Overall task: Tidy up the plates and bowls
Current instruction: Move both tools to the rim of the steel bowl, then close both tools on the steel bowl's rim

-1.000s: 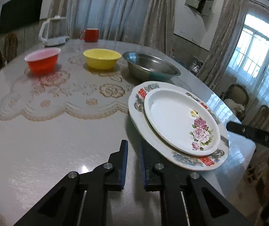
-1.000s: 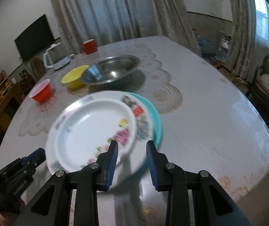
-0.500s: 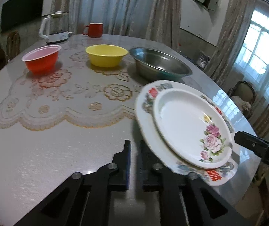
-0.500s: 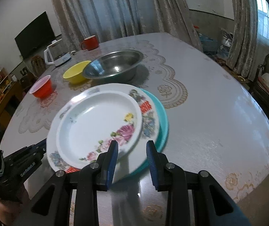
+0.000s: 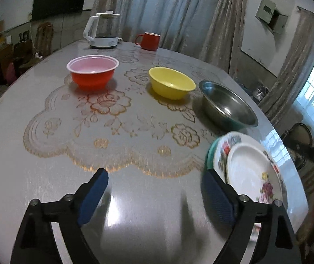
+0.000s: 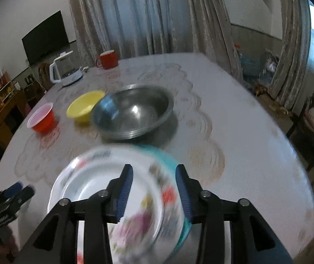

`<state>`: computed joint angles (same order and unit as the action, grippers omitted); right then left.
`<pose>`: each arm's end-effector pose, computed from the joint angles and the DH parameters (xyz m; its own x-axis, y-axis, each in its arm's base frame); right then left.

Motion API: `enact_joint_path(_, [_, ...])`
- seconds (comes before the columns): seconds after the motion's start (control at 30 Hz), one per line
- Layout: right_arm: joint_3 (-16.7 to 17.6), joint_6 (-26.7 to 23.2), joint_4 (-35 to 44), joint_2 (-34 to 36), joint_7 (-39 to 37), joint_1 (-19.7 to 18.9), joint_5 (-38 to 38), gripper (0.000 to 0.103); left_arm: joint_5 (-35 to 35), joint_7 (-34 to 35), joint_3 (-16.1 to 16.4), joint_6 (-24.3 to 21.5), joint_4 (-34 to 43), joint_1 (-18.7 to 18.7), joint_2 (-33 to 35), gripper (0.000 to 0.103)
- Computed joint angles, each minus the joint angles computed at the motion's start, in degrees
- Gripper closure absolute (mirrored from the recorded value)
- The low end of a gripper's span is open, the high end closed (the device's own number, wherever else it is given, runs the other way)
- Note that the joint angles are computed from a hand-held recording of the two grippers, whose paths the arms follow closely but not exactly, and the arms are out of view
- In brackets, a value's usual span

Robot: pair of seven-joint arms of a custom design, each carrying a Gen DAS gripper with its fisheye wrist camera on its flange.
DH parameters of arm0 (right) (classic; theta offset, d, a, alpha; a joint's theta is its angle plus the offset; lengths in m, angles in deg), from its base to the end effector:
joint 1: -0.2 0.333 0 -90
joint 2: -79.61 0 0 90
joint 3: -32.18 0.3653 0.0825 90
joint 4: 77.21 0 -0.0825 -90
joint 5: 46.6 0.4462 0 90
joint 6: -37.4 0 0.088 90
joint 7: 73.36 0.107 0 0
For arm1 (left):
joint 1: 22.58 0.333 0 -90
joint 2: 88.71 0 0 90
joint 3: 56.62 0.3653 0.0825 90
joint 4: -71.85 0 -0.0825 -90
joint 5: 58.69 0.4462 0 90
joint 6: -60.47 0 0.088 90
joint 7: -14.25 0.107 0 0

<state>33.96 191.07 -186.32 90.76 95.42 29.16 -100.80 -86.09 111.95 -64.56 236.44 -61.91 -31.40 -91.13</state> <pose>0.5930 0.3809 0.4699 -0.0556 -0.9941 -0.0936 -0.6759 0.1065 -0.7292 0.5739 -0.1349 0.4476 -0.0650 -0.9650 0.2540 -0.7402 -0.1240 -0.6609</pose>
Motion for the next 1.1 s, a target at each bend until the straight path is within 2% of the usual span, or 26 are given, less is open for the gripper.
enact_joint_path(0.1, [-1.25, 0.23, 3.72, 2.37, -1.89, -1.67, 1.48, 0.062, 5.32, -4.45, -0.31, -0.78, 2.54, 1.16, 1.56, 0.011])
enact_joint_path(0.17, [-1.74, 1.62, 5.97, 4.36, -4.33, -3.23, 5.83, 0.062, 5.49, -4.39, -0.56, -1.13, 4.22, 1.52, 2.64, 0.011])
enact_joint_path(0.27, [-1.33, 3.22, 9.30, 7.66, -10.72, -5.79, 16.04, 0.062, 0.21, 2.84, -2.05, -1.77, 7.83, 2.35, 5.06, 0.012])
enact_joint_path(0.33, [-1.16, 3.85, 11.32, 9.54, -13.90, -6.74, 21.17, 0.062, 3.50, 2.03, -2.29, -2.62, 9.88, 2.60, 6.39, 0.012])
enact_joint_path(0.5, [-1.70, 4.10, 14.98, 12.97, -20.31, -6.56, 28.43, 0.062, -3.86, 11.79, -6.70, -7.83, 18.40, 5.72, 11.27, 0.012])
enact_joint_path(0.6, [-0.43, 5.28, 16.45, 14.94, -25.33, -7.55, 34.56, 0.062, -0.98, 9.25, -5.97, -10.80, 23.45, 5.07, 14.88, 0.013])
enact_joint_path(0.77, [-1.34, 3.24, 19.57, 17.55, -31.06, -6.37, 39.48, 0.062, 4.36, 5.13, -6.07, -15.70, 30.57, 4.46, 20.24, 0.017])
enact_joint_path(0.87, [-1.78, 2.44, 20.05, 18.07, -33.95, -5.97, 41.18, 0.072, 8.16, 2.84, -5.64, -18.45, 34.74, 3.40, 23.36, 0.029])
enact_joint_path(1.0, [-1.54, 4.63, 18.65, 17.78, -36.55, -6.23, 43.69, 0.073, 12.93, 1.59, -5.42, -23.16, 39.80, 2.38, 27.20, 0.050])
enact_joint_path(1.1, [-1.56, 5.71, 18.02, 17.62, -37.90, -6.16, 45.01, 0.073, 12.04, 3.19, -7.15, -24.66, 41.92, 3.38, 28.85, 0.068])
